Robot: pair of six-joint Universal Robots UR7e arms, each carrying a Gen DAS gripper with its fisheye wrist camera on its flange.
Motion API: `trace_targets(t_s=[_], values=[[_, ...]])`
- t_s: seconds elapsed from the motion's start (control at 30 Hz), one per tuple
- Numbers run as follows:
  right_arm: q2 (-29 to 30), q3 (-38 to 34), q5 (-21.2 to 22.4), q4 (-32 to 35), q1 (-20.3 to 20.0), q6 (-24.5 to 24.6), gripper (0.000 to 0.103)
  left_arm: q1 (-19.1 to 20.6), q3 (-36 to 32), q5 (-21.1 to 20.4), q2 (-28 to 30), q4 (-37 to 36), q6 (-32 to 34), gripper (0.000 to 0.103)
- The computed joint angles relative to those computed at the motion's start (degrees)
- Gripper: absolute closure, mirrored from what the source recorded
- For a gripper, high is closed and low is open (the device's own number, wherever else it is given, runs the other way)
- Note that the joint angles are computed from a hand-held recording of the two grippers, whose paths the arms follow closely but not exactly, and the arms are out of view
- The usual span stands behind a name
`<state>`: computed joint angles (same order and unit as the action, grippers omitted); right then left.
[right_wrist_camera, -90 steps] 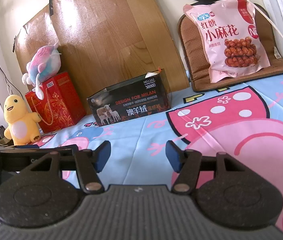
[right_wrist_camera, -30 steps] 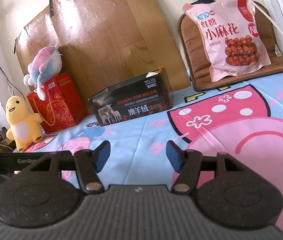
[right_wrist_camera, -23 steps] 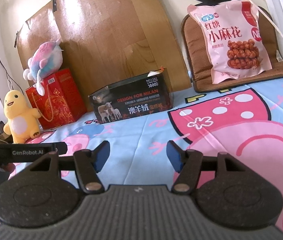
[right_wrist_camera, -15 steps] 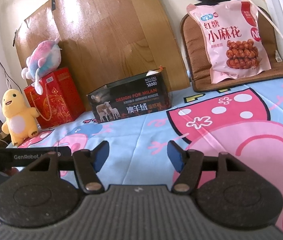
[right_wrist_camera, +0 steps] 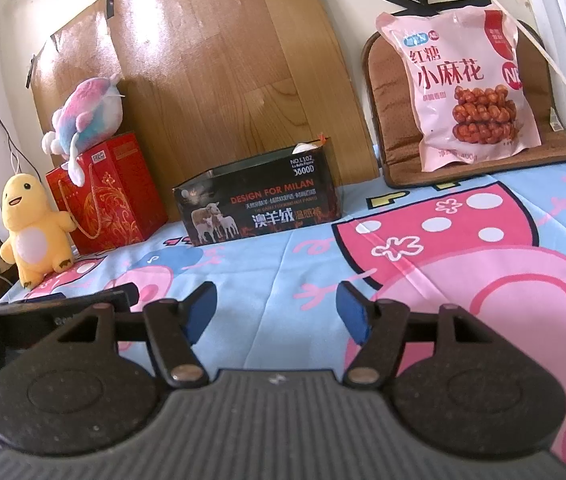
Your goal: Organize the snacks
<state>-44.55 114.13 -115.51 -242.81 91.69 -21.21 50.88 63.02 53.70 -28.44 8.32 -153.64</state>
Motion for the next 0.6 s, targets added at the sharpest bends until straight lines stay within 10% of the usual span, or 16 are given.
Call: trace_targets(t_s=[0.6], values=[[0.5, -0.2, -0.1, -1.37, 0.25, -1.91, 0.034, -2.06, 8.21, -7.18, -3.08, -14.24, 5.84, 0.0]])
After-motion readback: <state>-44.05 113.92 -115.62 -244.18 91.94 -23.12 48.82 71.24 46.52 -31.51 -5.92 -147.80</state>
